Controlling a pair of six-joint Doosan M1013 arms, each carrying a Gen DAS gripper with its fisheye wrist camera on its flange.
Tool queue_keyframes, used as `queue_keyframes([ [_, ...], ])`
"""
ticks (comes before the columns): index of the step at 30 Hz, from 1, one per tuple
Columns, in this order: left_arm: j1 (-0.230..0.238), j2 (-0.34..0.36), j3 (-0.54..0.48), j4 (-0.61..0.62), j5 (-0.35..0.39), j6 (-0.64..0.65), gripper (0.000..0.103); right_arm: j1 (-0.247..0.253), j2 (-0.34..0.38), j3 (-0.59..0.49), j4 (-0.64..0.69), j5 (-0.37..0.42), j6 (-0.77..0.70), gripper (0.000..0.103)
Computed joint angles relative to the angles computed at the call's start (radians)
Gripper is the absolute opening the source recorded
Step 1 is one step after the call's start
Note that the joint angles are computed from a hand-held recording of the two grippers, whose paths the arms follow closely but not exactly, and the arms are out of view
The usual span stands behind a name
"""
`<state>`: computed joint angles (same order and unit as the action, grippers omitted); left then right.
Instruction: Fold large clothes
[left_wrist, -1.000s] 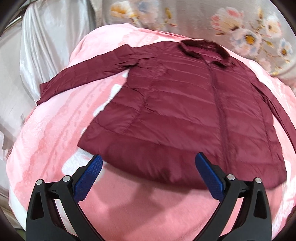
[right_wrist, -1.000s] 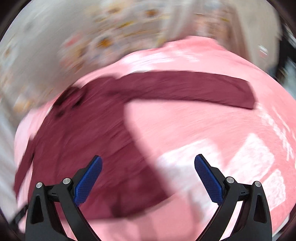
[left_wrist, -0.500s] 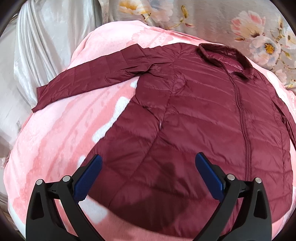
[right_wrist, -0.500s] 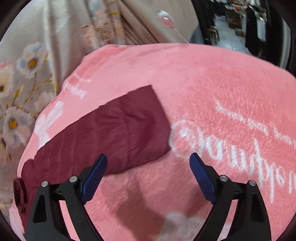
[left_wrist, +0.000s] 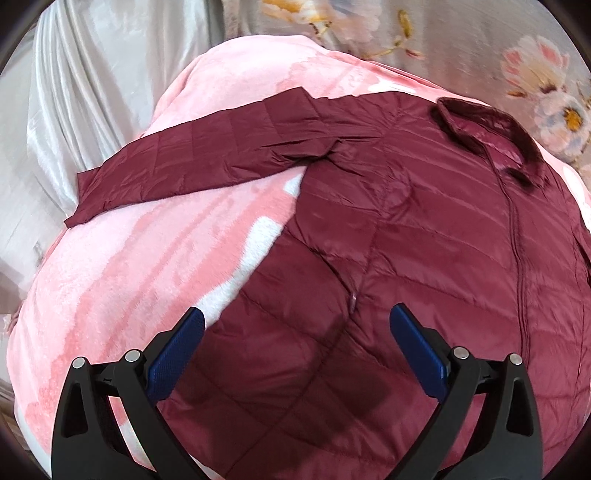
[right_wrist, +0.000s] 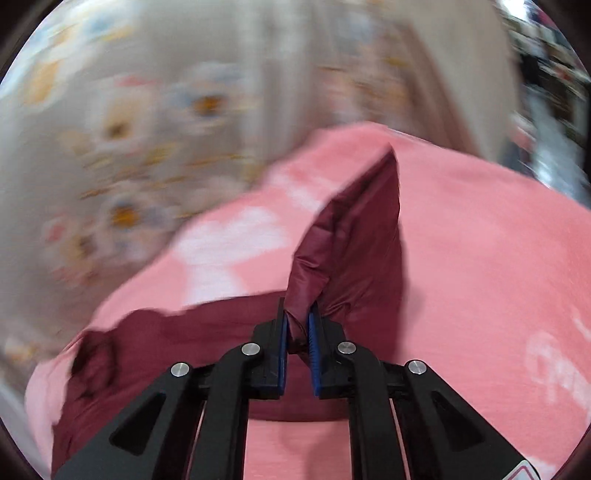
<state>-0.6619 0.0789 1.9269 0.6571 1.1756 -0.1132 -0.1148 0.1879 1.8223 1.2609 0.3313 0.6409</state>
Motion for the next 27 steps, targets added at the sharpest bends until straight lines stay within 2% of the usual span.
queue_keyframes([
  [2, 0.008, -0.001, 0.001, -0.003, 0.002, -0.004, 0.098, 0.073, -0.003, -0.021, 0.086, 0.084, -0.181, 0.01],
  [4, 0.015, -0.004, 0.004, -0.008, -0.001, -0.007, 0.098, 0.15, 0.007, -0.045, 0.097, 0.183, -0.283, 0.01],
  [7, 0.026, -0.01, 0.011, -0.017, -0.005, -0.011, 0.098, 0.247, 0.042, -0.075, 0.045, 0.316, -0.319, 0.01],
  [11, 0.05, -0.025, 0.027, -0.032, -0.026, -0.024, 0.098, 0.349, 0.117, -0.123, -0.059, 0.424, -0.295, 0.011],
  [13, 0.062, -0.03, 0.033, -0.034, -0.044, -0.026, 0.098, 0.384, 0.141, -0.122, -0.081, 0.472, -0.297, 0.019],
  [14, 0.072, -0.034, 0.035, -0.038, -0.065, -0.021, 0.098, 0.41, 0.15, -0.124, -0.118, 0.468, -0.287, 0.023],
  [15, 0.08, -0.038, 0.037, -0.042, -0.087, -0.017, 0.098, 0.427, 0.145, -0.11, -0.133, 0.443, -0.291, 0.034],
  [16, 0.086, -0.041, 0.038, -0.044, -0.108, -0.013, 0.098, 0.433, 0.137, -0.1, -0.128, 0.426, -0.307, 0.042],
  [17, 0.093, -0.045, 0.039, -0.045, -0.134, -0.01, 0.098, 0.425, 0.125, -0.08, -0.071, 0.42, -0.366, 0.046],
  [19, 0.109, -0.053, 0.041, -0.042, -0.204, -0.007, 0.098, 0.386, 0.089, -0.025, 0.073, 0.394, -0.475, 0.065],
  [23, 0.157, -0.043, 0.036, -0.091, -0.389, 0.032, 0.098, 0.296, 0.077, 0.004, 0.141, 0.355, -0.409, 0.066],
  [26, 0.223, 0.001, 0.021, -0.302, -0.565, 0.197, 0.098, 0.227, 0.084, 0.029, 0.138, 0.288, -0.308, 0.067],
  [27, 0.23, 0.011, 0.018, -0.34, -0.589, 0.225, 0.098, 0.206, 0.089, 0.034, 0.129, 0.258, -0.268, 0.067],
])
